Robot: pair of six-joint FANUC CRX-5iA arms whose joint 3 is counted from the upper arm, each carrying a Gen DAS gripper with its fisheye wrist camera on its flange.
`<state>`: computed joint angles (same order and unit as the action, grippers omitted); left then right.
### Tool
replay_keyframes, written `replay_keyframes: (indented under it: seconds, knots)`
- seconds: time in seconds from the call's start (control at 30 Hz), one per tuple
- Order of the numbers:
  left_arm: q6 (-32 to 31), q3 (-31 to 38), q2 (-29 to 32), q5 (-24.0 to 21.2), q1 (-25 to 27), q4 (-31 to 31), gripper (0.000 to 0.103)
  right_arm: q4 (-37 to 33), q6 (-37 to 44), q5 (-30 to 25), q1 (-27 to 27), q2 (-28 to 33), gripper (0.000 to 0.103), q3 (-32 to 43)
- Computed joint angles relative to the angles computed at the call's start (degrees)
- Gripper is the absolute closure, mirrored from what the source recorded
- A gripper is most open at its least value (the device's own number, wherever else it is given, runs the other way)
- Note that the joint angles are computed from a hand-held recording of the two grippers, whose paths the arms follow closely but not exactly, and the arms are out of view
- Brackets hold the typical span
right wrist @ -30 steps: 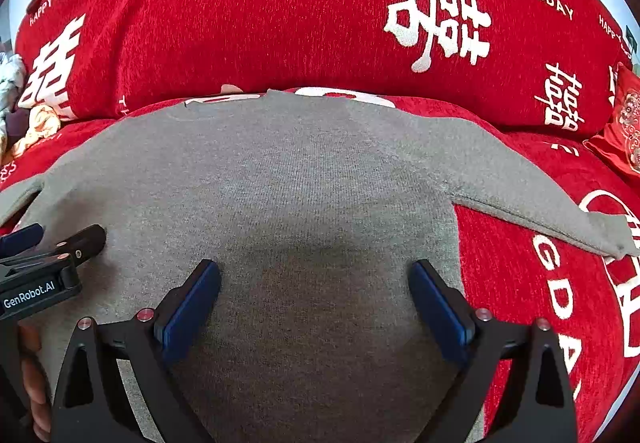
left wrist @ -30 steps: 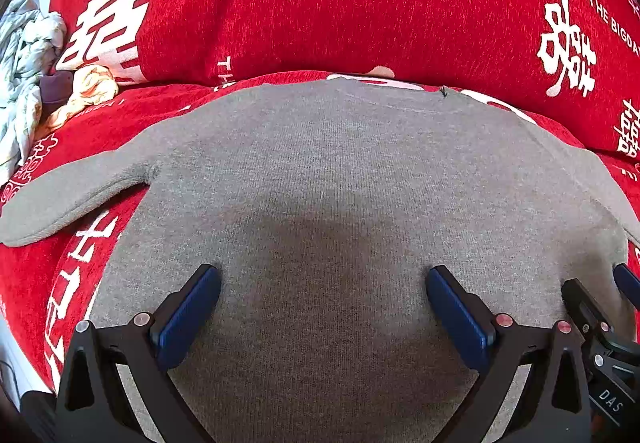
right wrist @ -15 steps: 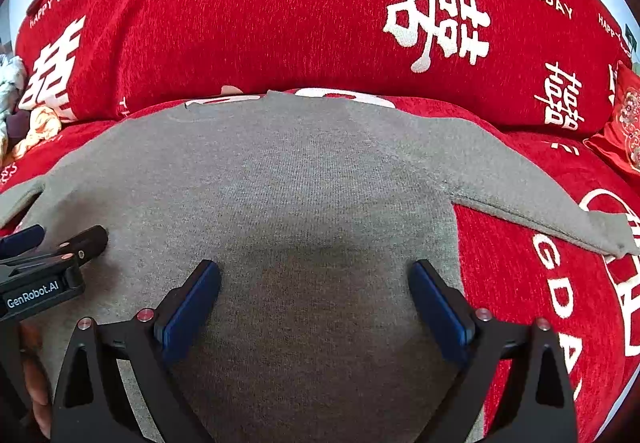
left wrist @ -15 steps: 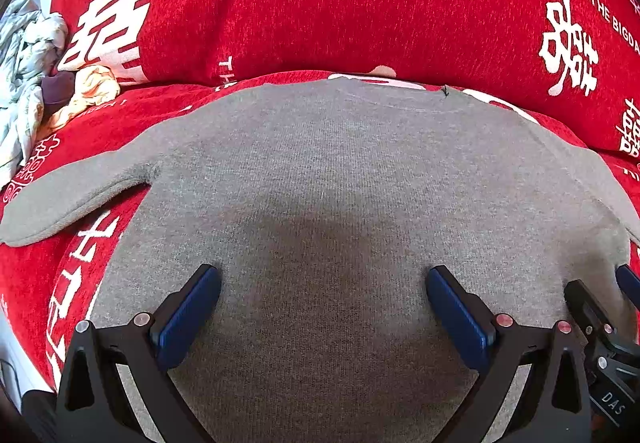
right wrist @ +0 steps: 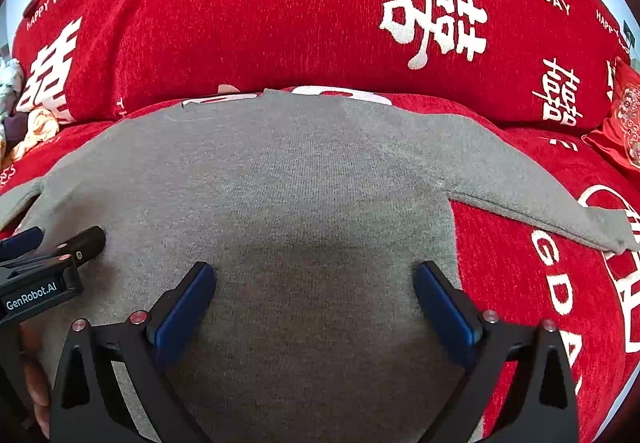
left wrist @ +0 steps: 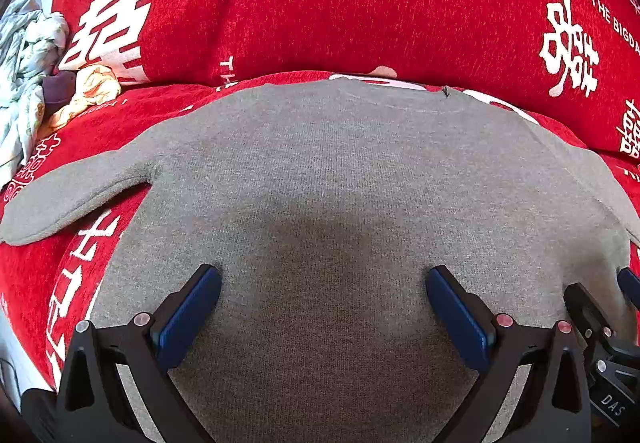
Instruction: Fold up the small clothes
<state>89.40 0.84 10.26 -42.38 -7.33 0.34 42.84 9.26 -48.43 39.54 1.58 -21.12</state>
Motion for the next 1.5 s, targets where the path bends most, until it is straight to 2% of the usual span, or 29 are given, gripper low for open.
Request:
replay_keyframes:
  seconds: [0.1, 0.17, 0.27, 0.43, 0.5, 0.57, 0.73, 0.97, 1.5]
  knots:
    - [1.4, 1.07, 0.28, -1.16, -0.57, -1.77, 0.0, -0.14, 0.53, -0.7, 0.1, 0.37, 0.003, 0.54]
    - [3.59, 3.27, 0.92, -3.64, -1.52, -4.45, 0.0, -1.12, 1.93, -1.16, 0.05, 0.49, 0.003, 1.13]
    - [6.16, 7.03, 1.98, -7.4, -3.55, -9.44, 0.0, -6.33, 8.78, -3.5, -0.62, 1.89, 0.001, 4.95]
    - [2.99, 10.22, 3.15, -10.57, -3.33, -4.89, 0.0, -11.1, 15.57, -3.33, -2.0, 1.69, 0.001, 7.08]
    - [5.24, 12.43, 3.39, -11.13, -4.73, -7.68, 0.0, -8.19, 13.22, -3.25, -2.13, 0.54, 0.002, 5.67]
    - [5.08, 14.84, 4.4, -12.35, -5.76, -7.84, 0.0, -4.58, 9.4, -2.39, -2.82, -1.23, 0.002, 3.6]
    - [5.63, 19.81, 7.03, -14.96, -8.93, -9.04, 0.0, -5.2, 5.82, -2.64, -6.72, -4.53, 0.002, 2.01]
    - [5.64, 25.75, 10.83, -17.99, -14.03, -9.98, 0.0, -5.08, 5.86, -3.62, -10.85, -7.88, 0.002, -1.04]
    - [4.71, 38.15, 18.97, -23.2, -21.6, -10.0, 0.0, -6.56, 6.09, -5.27, -20.44, -15.85, 0.002, -8.06]
